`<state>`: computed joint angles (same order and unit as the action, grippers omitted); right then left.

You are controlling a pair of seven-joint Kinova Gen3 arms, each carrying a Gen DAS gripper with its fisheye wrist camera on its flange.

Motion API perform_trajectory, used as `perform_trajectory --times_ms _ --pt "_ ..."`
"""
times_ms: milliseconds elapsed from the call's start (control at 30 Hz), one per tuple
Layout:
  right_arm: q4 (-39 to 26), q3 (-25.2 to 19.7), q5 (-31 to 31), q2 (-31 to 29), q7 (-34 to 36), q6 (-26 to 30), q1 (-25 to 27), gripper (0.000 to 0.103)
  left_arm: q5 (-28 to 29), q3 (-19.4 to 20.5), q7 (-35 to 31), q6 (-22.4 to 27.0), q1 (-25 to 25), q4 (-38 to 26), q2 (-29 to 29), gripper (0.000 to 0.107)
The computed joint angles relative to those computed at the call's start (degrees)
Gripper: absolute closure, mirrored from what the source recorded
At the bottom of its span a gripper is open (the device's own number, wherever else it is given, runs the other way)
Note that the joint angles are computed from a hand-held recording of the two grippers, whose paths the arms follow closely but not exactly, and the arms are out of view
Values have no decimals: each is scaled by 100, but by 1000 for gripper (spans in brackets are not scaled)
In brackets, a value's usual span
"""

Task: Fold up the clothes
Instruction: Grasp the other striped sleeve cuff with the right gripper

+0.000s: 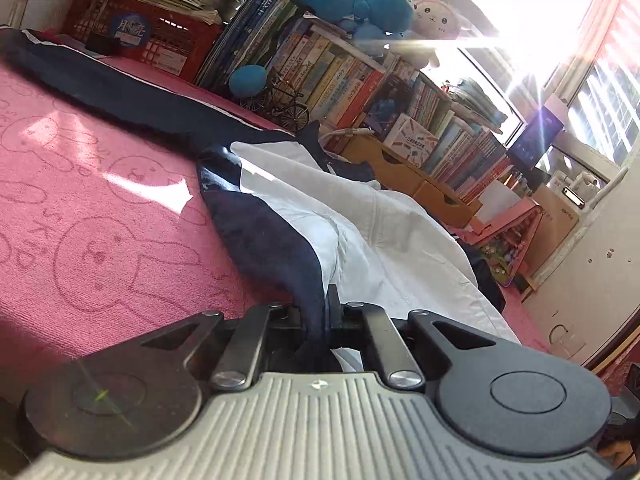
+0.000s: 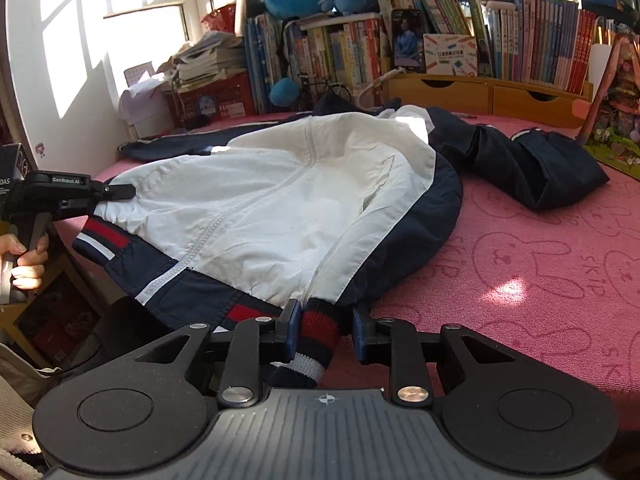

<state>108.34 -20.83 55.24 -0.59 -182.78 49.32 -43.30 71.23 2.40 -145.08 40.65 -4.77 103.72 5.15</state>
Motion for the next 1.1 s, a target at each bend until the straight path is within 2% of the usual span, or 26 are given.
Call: perform_trajectory --times_ms 67,100,200,233,300,367,400,433,467,500,533,600,700,800,900,967,1033,1067,1100 --pt "-3 -114 -182 -31 208 -157 164 76 -383 108 174 -59 -118 -43 -138 100" --pt "6 -313 -281 -35 310 -256 398 76 -616 15 324 -39 -51 -60 -177 100" --pt "124 -920 -529 -43 391 -621 1157 75 -1315 -616 837 -44 575 -74 -150 99" --pt "165 -1029 -624 -71 473 -756 1354 73 -1548 -711 1045 -37 674 -81 -104 97" --pt "206 -981 -893 -170 757 -939 1485 70 -2014 -626 1484 122 555 -180 -27 94" --pt "141 -1050 -854 -285 880 -748 1614 64 -2371 -380 1783 449 223 -399 -1 91" --pt "81 -1175 -696 -325 803 -516 1713 55 -2604 -375 1971 538 216 -528 -2 80" --pt "22 -1197 -499 -369 777 -283 1748 43 -2837 -468 2124 534 316 -617 -36 63" --pt "-36 -1209 -303 -400 711 -73 1801 36 -3070 -531 2272 534 388 -705 -66 53" --pt "-102 -1255 -100 -400 642 144 1914 26 -3210 -499 2349 478 354 -774 -102 35" --pt "-185 -1290 98 -361 646 376 2034 22 -3256 -369 2359 369 214 -835 -137 27" --pt "-392 -1123 474 -83 679 639 2205 22 -3178 -282 2210 155 50 -925 -193 27" --pt "-769 -700 1090 482 671 900 2350 22 -3154 -238 2166 -270 175 -1330 -11 21" --pt "-1510 -200 1180 1178 1150 981 2469 22 -3348 102 2244 -751 290 -1856 417 14" --pt "-2301 551 1106 1974 1849 892 2289 22 -3310 327 2217 -672 448 -2605 1070 13" --pt "-2778 1079 1246 2505 2315 1175 1995 22 -3368 630 2240 -482 465 -3136 1566 13" --pt "-3309 1293 1240 3032 2781 1571 1980 23 -3746 928 2433 -439 553 -3552 1962 13" --pt "-3574 1240 1100 3199 3014 1794 2091 26 -3892 961 2490 -438 664 -3701 2112 13" --pt "-3830 1278 868 3333 3247 2014 2147 49 -4033 981 2548 -429 756 -3818 2232 13"
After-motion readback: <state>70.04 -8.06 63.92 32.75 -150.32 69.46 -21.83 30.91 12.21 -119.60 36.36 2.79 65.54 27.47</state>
